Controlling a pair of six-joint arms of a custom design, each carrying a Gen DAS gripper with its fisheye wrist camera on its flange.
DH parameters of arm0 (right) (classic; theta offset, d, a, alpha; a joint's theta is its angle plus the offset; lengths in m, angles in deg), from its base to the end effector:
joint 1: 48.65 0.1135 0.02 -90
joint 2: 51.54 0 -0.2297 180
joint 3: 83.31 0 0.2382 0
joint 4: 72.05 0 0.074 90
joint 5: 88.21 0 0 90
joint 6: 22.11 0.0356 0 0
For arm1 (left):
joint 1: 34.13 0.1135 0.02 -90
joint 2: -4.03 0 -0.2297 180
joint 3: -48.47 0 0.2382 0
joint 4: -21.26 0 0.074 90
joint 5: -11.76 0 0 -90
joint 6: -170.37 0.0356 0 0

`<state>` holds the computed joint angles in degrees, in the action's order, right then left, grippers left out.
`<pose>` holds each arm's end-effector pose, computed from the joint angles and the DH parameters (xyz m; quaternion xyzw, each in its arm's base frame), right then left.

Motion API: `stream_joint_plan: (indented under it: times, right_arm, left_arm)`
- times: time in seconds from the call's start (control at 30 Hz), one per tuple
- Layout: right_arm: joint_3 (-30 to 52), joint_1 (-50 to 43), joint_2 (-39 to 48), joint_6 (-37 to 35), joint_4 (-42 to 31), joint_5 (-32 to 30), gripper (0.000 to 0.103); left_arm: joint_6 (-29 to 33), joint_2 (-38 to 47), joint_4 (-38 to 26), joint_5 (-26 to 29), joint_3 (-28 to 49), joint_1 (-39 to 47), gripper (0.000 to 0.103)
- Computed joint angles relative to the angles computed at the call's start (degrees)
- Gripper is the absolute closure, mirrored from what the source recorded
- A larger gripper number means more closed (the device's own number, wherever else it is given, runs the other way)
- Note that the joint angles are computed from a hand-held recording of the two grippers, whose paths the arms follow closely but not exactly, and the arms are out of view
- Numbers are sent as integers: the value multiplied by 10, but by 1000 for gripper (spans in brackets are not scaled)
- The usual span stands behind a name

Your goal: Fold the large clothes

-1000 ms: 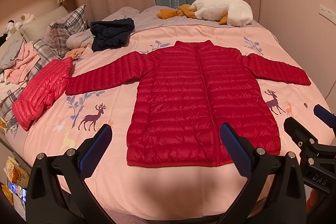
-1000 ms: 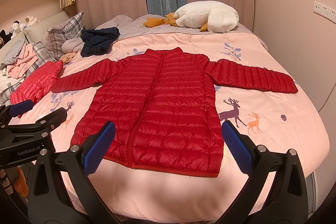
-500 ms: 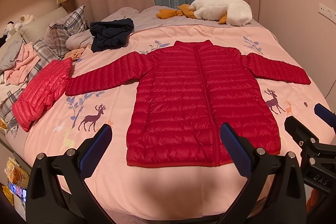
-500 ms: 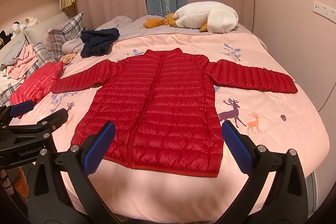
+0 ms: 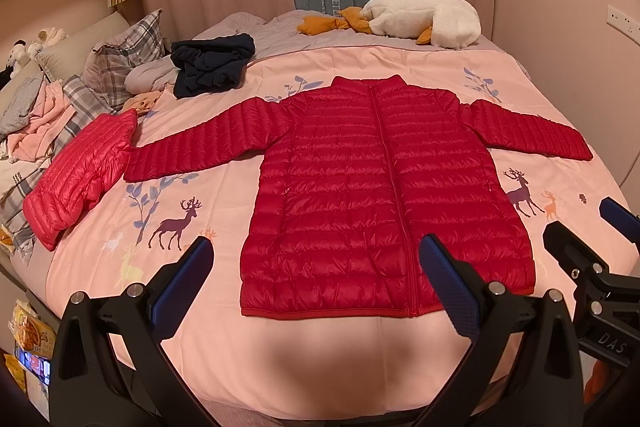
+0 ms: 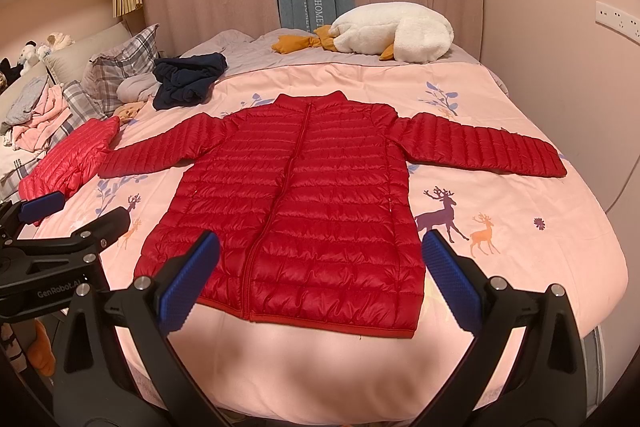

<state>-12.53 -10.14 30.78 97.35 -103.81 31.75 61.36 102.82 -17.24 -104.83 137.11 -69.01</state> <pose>0.2450 0.1723 0.2216 0.0322 0.8922 0.0172 0.4501 0.3040 -0.1925 0.2191 0.0453 0.9130 0.0361 0.4038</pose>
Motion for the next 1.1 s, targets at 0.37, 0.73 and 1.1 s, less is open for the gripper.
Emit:
stream_joint_plan:
  times: [0.37, 0.73, 1.1]
  right_arm:
    - [-41, -22, -21, 18, 48, -16, 2]
    - [-167, -98, -19, -5, 337, -178, 2]
    - [-118, -146, 94, -21, 394, -314, 2]
  left_arm:
    - [-1, 20, 29, 52, -3, 28, 1]
    - [-112, 132, 225, 400, -34, 221, 1]
    - [-190, 396, 155, 498, 276, 417, 1]
